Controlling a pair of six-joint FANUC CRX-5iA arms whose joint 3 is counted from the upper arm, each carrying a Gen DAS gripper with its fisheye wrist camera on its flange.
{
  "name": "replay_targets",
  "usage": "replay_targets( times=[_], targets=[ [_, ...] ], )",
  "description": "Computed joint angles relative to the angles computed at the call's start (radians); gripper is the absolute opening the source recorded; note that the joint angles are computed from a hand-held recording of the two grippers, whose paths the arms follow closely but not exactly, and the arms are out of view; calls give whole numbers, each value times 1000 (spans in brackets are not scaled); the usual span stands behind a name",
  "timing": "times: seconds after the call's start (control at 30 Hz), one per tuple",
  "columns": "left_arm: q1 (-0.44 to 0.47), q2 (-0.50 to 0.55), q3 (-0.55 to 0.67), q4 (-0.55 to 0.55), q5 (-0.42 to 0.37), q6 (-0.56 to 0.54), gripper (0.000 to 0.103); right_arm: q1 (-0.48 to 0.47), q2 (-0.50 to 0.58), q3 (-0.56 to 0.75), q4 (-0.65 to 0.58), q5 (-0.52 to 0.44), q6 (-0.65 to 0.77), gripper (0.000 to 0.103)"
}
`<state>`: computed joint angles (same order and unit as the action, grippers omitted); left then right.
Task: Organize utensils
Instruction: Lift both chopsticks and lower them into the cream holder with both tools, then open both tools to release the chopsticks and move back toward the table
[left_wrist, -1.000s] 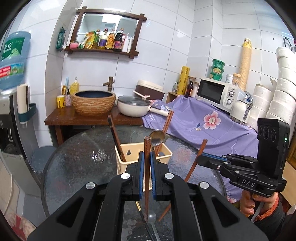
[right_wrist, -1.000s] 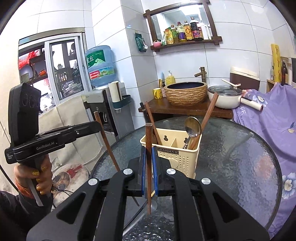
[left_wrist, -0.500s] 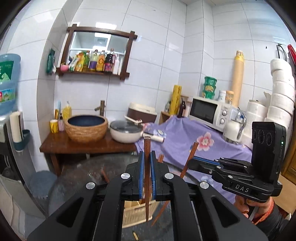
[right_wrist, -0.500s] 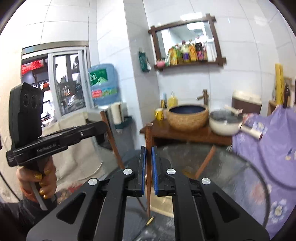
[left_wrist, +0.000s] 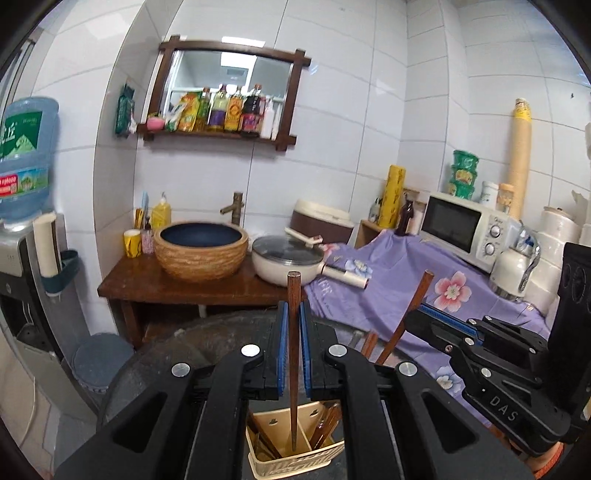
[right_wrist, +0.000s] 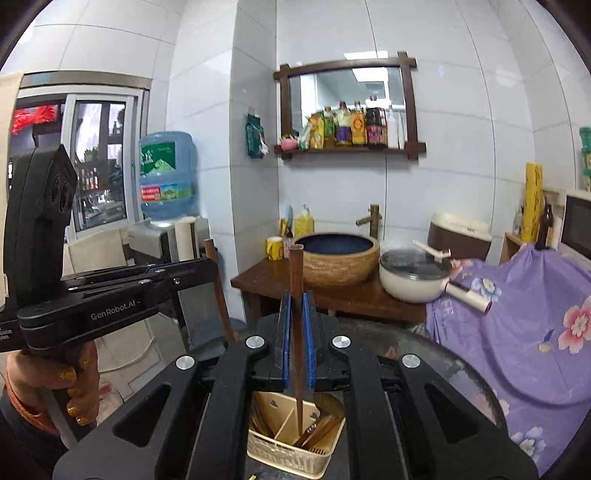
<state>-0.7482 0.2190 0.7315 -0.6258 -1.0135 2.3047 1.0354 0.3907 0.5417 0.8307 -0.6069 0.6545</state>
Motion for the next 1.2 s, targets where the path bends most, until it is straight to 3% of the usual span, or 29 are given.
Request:
replay_targets(
  times=[0.3, 0.8, 0.87, 0.93, 0.97, 1.07, 1.13, 1.2],
  targets=[
    [56, 5, -117, 114, 39, 13, 7, -21, 20, -61, -92, 3, -31, 7],
    [93, 5, -186, 186, 73, 11, 7, -47, 3, -147, -44, 52, -161, 8],
    [86, 2, -189, 171, 72, 16, 17, -48, 2, -156, -16, 44, -193, 14],
    [66, -8, -196, 127, 66, 46, 42, -51, -11, -195, 47, 56, -258, 42],
    [54, -17, -204, 103, 68, 63, 47, -54, -22, -224, 94, 68, -307, 58],
    [11, -44, -235, 24, 65, 119, 63, -60, -68, -339, 300, 100, -486, 58],
    [-27, -64, -260, -50, 47, 180, 82, -53, -93, -396, 391, 96, -553, 58],
    [-59, -84, -291, -112, 25, 253, 87, -38, -111, -437, 431, 84, -577, 61]
  ],
)
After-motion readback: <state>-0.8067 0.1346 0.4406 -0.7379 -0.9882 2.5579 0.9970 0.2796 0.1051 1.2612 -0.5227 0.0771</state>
